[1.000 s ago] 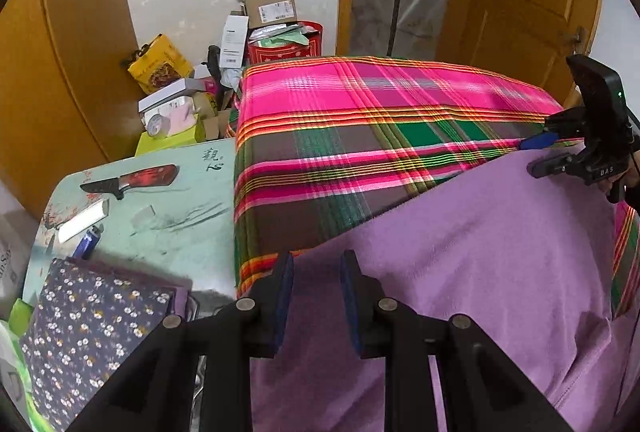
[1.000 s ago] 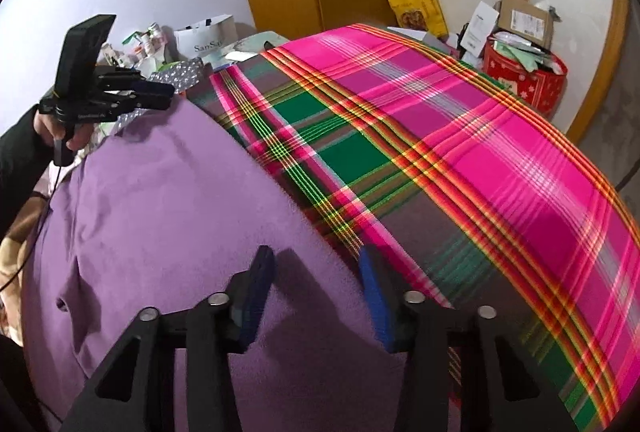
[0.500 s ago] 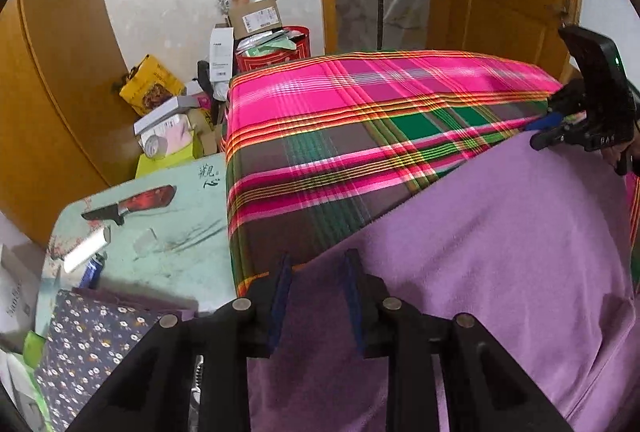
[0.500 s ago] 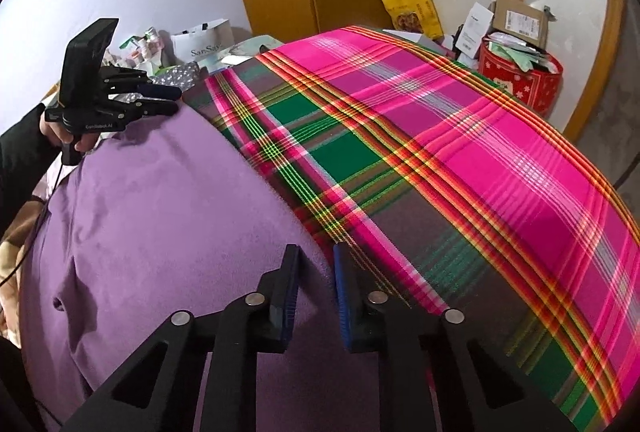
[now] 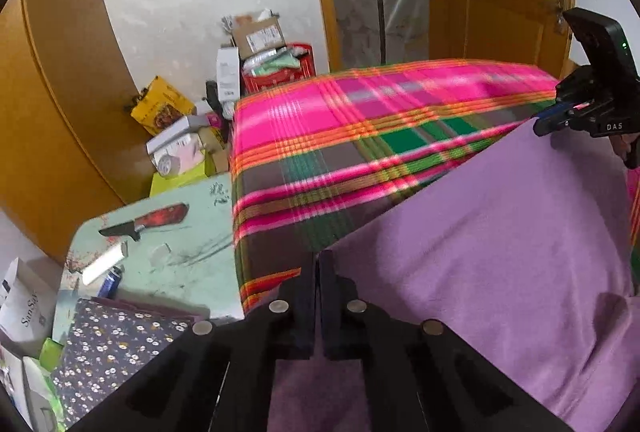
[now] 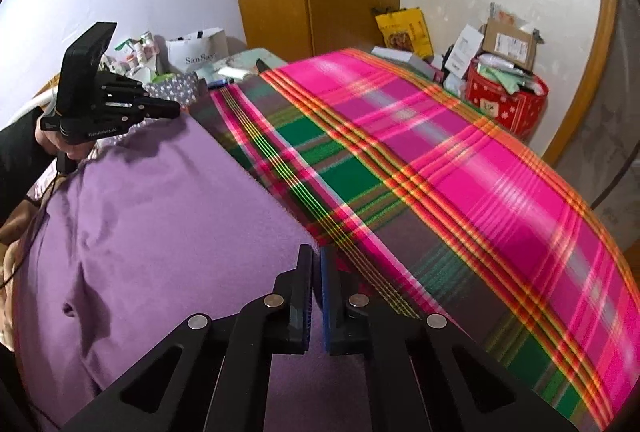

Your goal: Fold clothes

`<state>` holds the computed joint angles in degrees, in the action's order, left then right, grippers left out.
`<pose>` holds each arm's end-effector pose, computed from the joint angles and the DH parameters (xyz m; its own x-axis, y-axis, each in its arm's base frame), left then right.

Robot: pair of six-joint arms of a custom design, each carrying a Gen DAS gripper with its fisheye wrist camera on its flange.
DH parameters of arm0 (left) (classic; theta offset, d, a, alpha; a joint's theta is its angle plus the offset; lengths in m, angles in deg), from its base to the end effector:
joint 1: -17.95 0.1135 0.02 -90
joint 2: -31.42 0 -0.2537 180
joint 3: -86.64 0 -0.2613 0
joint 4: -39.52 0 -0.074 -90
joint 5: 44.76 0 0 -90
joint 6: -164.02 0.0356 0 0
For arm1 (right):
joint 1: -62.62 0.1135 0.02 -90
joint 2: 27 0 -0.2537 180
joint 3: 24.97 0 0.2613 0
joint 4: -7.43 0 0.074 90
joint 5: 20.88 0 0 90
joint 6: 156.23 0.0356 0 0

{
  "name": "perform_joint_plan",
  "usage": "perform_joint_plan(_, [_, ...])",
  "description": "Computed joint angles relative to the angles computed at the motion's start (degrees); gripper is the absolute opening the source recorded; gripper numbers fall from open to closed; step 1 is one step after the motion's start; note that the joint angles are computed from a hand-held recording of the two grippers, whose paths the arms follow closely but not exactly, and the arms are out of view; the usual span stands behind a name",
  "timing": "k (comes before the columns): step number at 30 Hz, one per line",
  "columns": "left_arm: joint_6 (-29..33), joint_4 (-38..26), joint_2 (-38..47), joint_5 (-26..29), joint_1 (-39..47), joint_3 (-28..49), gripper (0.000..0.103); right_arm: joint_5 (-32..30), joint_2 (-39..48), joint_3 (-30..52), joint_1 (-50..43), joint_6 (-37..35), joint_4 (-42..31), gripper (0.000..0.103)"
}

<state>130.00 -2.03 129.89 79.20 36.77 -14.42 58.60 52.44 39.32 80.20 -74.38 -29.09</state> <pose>0.3412 0.0953 0.1865 -0.4734 0.5650 -0.6758 0.6801 0.7220 0.1273 0.2777 0.0948 0.2091 -0.6829 -0.3626 -0.6342 -0.5068 0.8604 0.0539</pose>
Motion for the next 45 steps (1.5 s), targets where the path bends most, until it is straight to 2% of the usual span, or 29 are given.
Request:
perform_joint_plan(7, [3.8,-6.9,-9.0,8.0,6.2,-2.5,0.001,3.4,-12.5,-3.1,4.4,2.9,-4.7,0.004])
perform_joint_plan(12, [10.6,-17.4,-15.4,16.0,14.1,-3.8,0.001,9.3,-22.6,-5.0,11.6,7.1,-10.3,0.004])
perform_joint_plan(15, [18.4,-26.5,-17.8,20.3,20.3,-4.0,0.001,14.7,-28.4,-6.2,18.3,11.1,-14.0,0.004])
perform_joint_plan(18, [29.9,-37.5,-18.6,22.8,27.4,-4.5,0.001,21.6,-33.0,-7.0,27.4,16.5,-18.0,0.004])
perform_joint_plan(21, [43.1,-48.1,-17.9,22.6,35.1,-6.0,0.001,28.9,-36.5,-8.5,38.4,24.3,-21.8,0.004])
perform_joint_plan(24, [52.2,-53.0,-16.7,19.9,41.6,-8.8,0.001,35.6,-37.2,-10.3,49.5,33.7,-25.2,0.004])
perform_joint_plan(27, [57.1,-54.4,-14.5,15.9,46.9,-11.6,0.001,39.2,-37.0,-13.9,59.0,45.0,-26.6,0.004])
perform_joint_plan(33, [56.3,-50.6,-12.5,9.9,51.2,-16.7,0.002,41.3,-35.6,-19.6,68.7,61.5,-26.5,0.005])
perform_joint_plan(38, [53.1,-49.4,-10.8,8.1,54.1,-17.4,0.002,44.4,-36.1,-20.6,73.9,73.4,-29.2,0.007])
perform_joint_plan(39, [52.3,-49.4,-10.3,8.0,54.8,-17.2,0.002,44.5,-37.4,-20.8,73.4,73.9,-29.6,0.007])
perform_joint_plan(41, [51.0,-49.6,-9.9,8.0,56.4,-16.9,0.002,48.2,-39.0,-21.4,77.5,82.8,-32.3,0.014])
perform_joint_plan(43, [49.2,-49.6,-10.0,8.4,57.7,-16.8,0.003,50.7,-40.8,-21.8,80.5,88.4,-33.9,0.024])
perform_joint_plan(45, [46.5,-49.2,-10.4,8.9,58.3,-16.9,0.005,53.2,-42.4,-22.3,84.0,94.3,-35.2,0.029])
